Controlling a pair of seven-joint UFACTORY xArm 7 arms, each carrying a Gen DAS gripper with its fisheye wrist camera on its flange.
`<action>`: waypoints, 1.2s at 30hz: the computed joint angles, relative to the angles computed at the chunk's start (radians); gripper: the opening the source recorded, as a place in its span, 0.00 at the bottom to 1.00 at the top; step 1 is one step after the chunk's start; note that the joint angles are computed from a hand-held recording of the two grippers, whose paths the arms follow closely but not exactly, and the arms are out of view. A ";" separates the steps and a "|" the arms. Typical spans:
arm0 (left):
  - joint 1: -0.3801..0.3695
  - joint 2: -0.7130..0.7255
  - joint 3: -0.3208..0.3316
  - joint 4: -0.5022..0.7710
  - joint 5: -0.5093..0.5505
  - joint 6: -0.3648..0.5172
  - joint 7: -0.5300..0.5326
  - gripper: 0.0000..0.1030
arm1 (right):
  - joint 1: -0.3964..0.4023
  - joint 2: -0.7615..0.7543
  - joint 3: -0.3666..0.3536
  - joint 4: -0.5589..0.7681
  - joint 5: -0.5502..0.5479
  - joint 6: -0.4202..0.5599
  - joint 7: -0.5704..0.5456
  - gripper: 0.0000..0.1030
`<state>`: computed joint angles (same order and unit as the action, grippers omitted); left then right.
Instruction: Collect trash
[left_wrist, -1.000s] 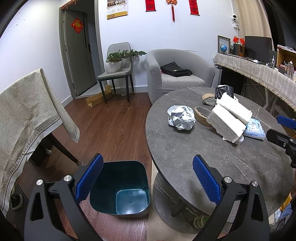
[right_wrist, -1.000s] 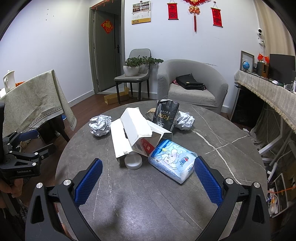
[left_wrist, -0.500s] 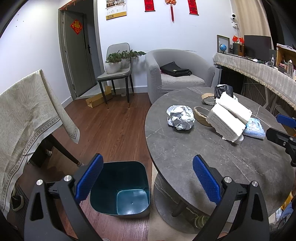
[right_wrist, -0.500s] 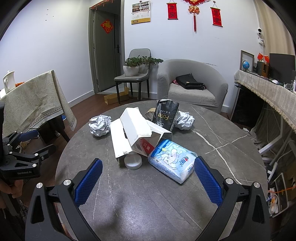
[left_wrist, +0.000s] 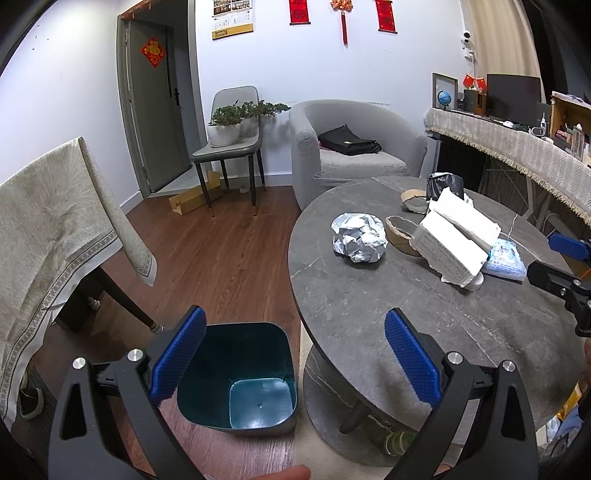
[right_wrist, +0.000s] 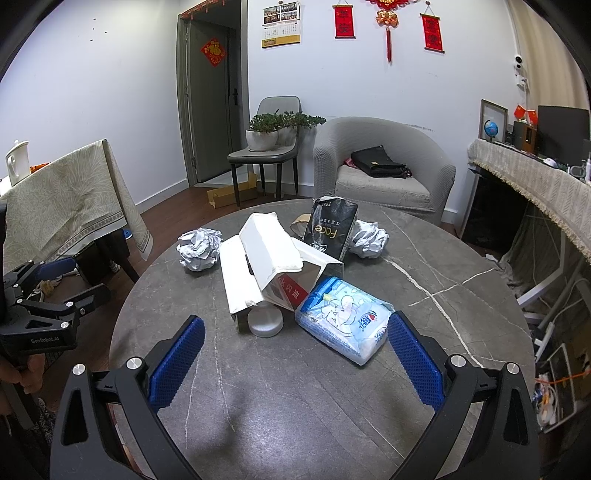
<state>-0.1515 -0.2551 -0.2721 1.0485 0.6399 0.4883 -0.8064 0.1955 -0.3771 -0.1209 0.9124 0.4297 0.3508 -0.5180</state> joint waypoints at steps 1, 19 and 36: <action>-0.001 -0.003 0.005 -0.005 -0.006 -0.007 0.002 0.96 | 0.005 -0.002 -0.006 0.003 0.007 0.008 -0.006 0.97; -0.018 0.025 0.035 0.015 -0.135 -0.107 0.143 0.81 | 0.026 0.055 -0.037 0.100 0.282 0.183 -0.126 0.70; -0.061 0.144 0.090 0.100 -0.281 -0.154 0.291 0.78 | -0.089 0.197 0.011 0.245 0.448 0.348 -0.132 0.43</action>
<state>-0.2126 -0.1111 -0.1824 1.1485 0.3588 0.3340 -0.5151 0.1067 -0.1797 -0.1104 1.1570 0.8776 0.6985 -0.6498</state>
